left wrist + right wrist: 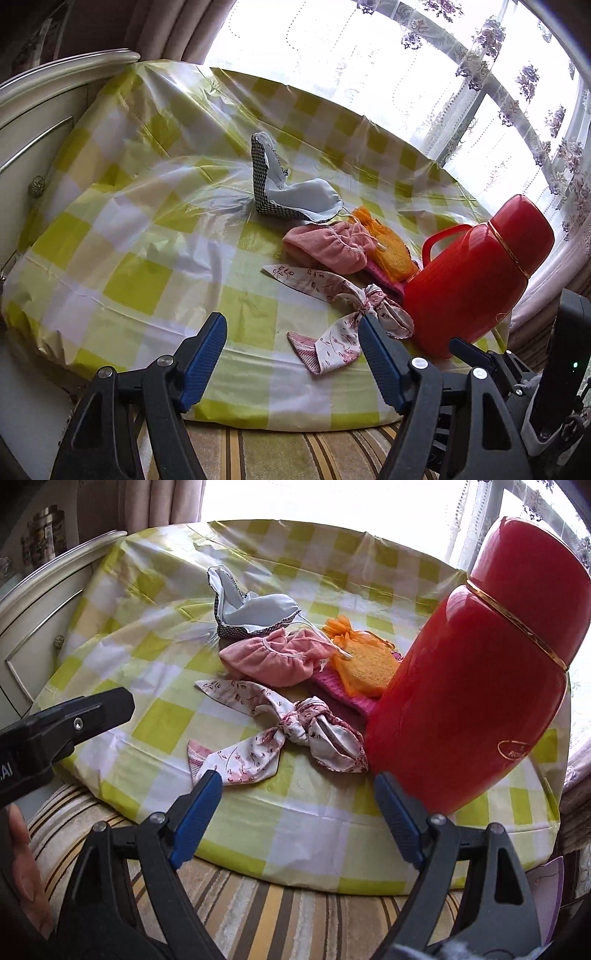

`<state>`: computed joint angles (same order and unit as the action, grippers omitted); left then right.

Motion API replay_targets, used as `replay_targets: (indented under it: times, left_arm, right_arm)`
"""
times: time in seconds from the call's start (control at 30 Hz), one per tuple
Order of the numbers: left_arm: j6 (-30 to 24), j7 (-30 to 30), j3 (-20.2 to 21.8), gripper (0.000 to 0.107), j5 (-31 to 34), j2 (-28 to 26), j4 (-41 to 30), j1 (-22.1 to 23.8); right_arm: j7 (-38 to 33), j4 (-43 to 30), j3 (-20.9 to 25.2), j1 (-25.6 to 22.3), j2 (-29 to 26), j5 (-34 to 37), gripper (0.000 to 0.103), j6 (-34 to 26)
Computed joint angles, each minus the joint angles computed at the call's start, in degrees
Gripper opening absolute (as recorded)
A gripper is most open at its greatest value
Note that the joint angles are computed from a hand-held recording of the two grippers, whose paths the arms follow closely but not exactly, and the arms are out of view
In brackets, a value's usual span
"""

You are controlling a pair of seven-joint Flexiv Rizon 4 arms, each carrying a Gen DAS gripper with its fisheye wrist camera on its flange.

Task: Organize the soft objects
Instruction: 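Grasp the pink floral scrunchie with the right tool while the left tool grasps the pink cloth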

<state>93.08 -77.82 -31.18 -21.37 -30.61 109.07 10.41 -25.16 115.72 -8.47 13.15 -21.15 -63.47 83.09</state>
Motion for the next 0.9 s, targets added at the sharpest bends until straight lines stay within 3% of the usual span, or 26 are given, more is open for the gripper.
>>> replay_targets:
  times: [0.23,0.37,0.67,0.83,0.9]
  left_arm:
    - [-0.86,0.33,2.64,0.073,-0.12,-2.11,-3.62,-1.16]
    - [-2.03,2.59,-2.22,0.072,-1.26,-5.52,-6.57,2.75]
    - [-4.99,6.26,-2.75,0.071,-3.05,-9.84,-12.7,2.15]
    - [-8.82,10.05,-3.51,0.071,-5.66,-12.29,-16.43,1.91]
    - [-10.49,11.37,-2.92,0.071,-6.94,-13.08,-18.12,1.09]
  right_arm:
    - [5.24,-6.4,-0.72,3.15,-4.3,4.23,0.086,-5.88]
    - [6.77,-9.48,-1.11,4.55,-6.5,4.95,0.086,-9.12]
    - [10.12,-13.99,-0.22,5.65,-9.44,10.1,0.086,-17.15]
    - [8.15,-16.28,1.52,4.59,-11.25,14.81,0.072,-19.44]
    - [5.56,-17.35,2.73,3.87,-12.2,18.07,0.063,-19.95]
